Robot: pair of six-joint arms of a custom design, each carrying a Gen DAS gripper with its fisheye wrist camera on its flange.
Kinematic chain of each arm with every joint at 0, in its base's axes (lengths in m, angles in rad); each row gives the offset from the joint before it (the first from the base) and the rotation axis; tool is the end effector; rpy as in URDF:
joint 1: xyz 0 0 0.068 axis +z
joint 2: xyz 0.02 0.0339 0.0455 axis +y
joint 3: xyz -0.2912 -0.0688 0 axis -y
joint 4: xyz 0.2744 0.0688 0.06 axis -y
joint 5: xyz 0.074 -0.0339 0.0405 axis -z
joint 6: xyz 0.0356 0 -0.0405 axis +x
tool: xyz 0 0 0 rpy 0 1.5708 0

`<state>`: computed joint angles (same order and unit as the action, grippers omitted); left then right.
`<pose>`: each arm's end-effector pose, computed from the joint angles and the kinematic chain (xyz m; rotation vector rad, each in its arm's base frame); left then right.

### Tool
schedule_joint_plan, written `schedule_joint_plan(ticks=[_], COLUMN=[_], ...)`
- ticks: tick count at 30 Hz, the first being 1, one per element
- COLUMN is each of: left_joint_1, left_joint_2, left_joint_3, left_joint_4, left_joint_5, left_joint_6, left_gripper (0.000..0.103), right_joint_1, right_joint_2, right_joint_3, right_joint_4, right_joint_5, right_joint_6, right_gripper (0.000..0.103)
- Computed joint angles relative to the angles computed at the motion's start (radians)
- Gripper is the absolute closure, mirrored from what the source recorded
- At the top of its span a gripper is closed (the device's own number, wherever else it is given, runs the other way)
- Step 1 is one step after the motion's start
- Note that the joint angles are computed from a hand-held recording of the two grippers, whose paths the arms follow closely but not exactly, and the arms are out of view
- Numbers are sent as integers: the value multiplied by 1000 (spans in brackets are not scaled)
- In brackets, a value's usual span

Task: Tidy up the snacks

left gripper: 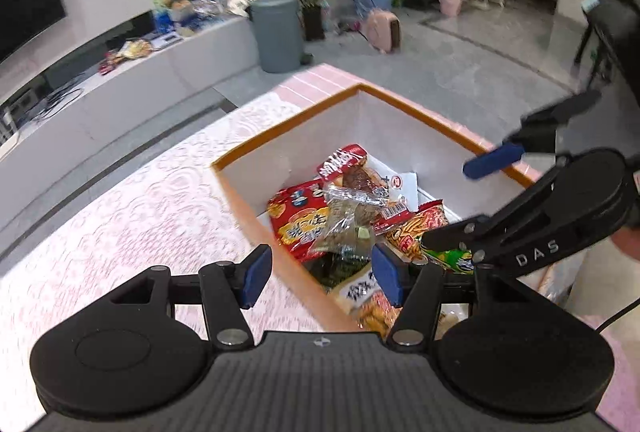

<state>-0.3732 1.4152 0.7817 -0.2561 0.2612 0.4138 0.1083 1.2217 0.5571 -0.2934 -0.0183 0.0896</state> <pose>0.2758 -0.1179 0.2029 1.0404 2.2099 -0.3029 0.2350 0.0262 0.1755 -0.0310 2.5315 0.1022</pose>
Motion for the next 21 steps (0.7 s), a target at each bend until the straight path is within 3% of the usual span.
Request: schedule_joint_plan(ticks=[6, 11, 13, 14, 15, 17, 21], left_joint_1=[128, 209, 241, 258, 280, 318, 378], left_joint_2=[-176, -324, -378, -406, -428, -474, -589], left_joint_3=[-87, -164, -199, -218, -235, -273, -377], left_joint_4=[-32, -29, -26, -22, -16, 7, 99], left_joint_5=[108, 167, 190, 200, 215, 231, 233], left_joint_6=[-31, -24, -23, -25, -24, -29, -39], left_gripper=[35, 31, 31, 31, 31, 28, 20], right_joint_1=[166, 380, 506, 575, 652, 798, 1022], right_joint_2=[-152, -241, -266, -271, -277, -280, -145], right_joint_3=[-58, -91, -98, -98, -104, -112, -60], right_joint_4=[-40, -50, -59, -65, -64, -72, -155], right_joint_5=[41, 205, 345, 428, 520, 683, 955], right_joint_6=[179, 357, 423, 457, 492, 545, 717], right_gripper=[27, 27, 25, 13, 7, 5, 5])
